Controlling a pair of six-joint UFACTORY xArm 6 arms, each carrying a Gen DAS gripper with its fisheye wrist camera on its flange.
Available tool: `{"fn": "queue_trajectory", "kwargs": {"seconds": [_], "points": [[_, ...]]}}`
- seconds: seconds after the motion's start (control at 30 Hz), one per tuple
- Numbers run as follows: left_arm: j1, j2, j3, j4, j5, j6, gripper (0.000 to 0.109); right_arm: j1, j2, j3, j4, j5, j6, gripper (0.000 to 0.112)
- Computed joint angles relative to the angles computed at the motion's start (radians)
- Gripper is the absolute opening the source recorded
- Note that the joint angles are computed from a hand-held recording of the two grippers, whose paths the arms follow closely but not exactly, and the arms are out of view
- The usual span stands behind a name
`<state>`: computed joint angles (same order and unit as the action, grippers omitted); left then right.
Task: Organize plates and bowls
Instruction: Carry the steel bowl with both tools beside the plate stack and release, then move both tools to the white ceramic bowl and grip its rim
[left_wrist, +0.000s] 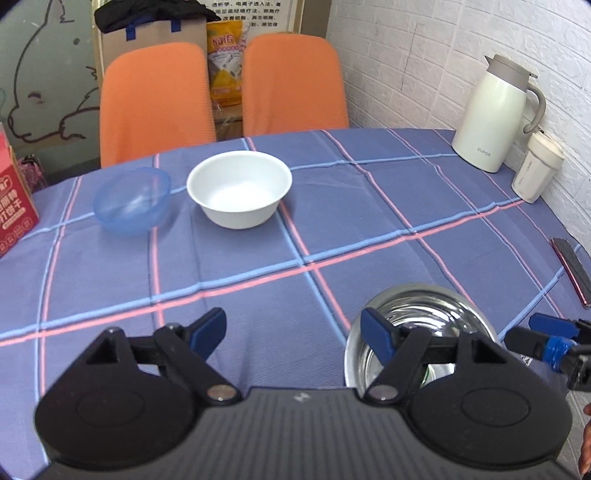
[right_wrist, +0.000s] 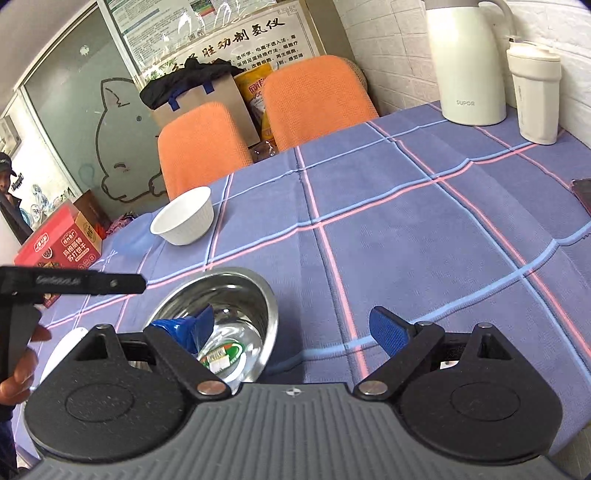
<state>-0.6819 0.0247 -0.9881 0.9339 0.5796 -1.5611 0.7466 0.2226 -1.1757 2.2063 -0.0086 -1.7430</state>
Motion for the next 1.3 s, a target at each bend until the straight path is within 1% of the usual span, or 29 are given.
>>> {"fn": "queue_trajectory", "kwargs": {"seconds": [0.13, 0.3, 0.33, 0.5, 0.6, 0.73, 0.77, 0.8, 0.87, 0.93, 0.97, 1.0, 1.07, 1.13, 1.2, 1.3], "points": [[0.003, -0.043, 0.042, 0.013, 0.008, -0.007, 0.074, 0.018, 0.018, -0.018, -0.123, 0.008, 0.103, 0.078], [0.018, -0.082, 0.081, 0.025, 0.022, -0.017, 0.074, 0.046, 0.045, -0.056, -0.228, 0.01, 0.167, 0.078], [0.023, -0.088, 0.088, 0.028, 0.023, -0.018, 0.074, 0.056, 0.057, -0.068, -0.269, 0.006, 0.2, 0.078], [0.073, -0.118, 0.127, 0.041, 0.003, -0.027, 0.074, 0.082, 0.098, -0.099, -0.509, -0.007, 0.395, 0.078], [0.118, -0.124, 0.134, 0.037, -0.022, -0.014, 0.074, 0.092, 0.124, -0.118, -0.692, -0.021, 0.54, 0.078], [0.177, -0.11, 0.112, 0.03, -0.05, 0.021, 0.074, 0.085, 0.167, -0.157, -0.985, -0.022, 0.774, 0.078], [0.192, -0.102, 0.1, 0.025, -0.054, 0.038, 0.074, 0.081, 0.182, -0.171, -1.082, -0.02, 0.852, 0.078], [0.206, -0.094, 0.085, 0.019, -0.058, 0.059, 0.074, 0.075, 0.195, -0.186, -1.171, -0.012, 0.92, 0.078], [0.244, -0.068, 0.045, 0.005, -0.08, 0.111, 0.074, 0.065, 0.228, -0.235, -1.272, 0.015, 0.976, 0.078], [0.282, -0.03, -0.009, -0.015, -0.104, 0.154, 0.074, 0.05, 0.267, -0.297, -1.387, 0.059, 1.056, 0.078], [0.301, -0.008, -0.036, -0.03, -0.125, 0.181, 0.074, 0.039, 0.293, -0.34, -1.47, 0.088, 1.127, 0.078], [0.321, 0.022, -0.07, -0.057, -0.151, 0.223, 0.074, 0.033, 0.318, -0.381, -1.539, 0.111, 1.186, 0.078], [0.344, 0.085, -0.142, -0.123, -0.169, 0.309, 0.074, 0.019, 0.38, -0.477, -1.689, 0.159, 1.307, 0.078], [0.361, 0.156, -0.209, -0.221, -0.195, 0.435, 0.074, 0.009, 0.438, -0.561, -1.821, 0.199, 1.399, 0.078], [0.368, 0.229, -0.285, -0.324, -0.184, 0.551, 0.074, 0.004, 0.496, -0.645, -1.911, 0.25, 1.463, 0.078], [0.376, 0.324, -0.38, -0.441, -0.158, 0.723, 0.074, -0.001, 0.563, -0.745, -1.912, 0.339, 1.451, 0.078]]}}
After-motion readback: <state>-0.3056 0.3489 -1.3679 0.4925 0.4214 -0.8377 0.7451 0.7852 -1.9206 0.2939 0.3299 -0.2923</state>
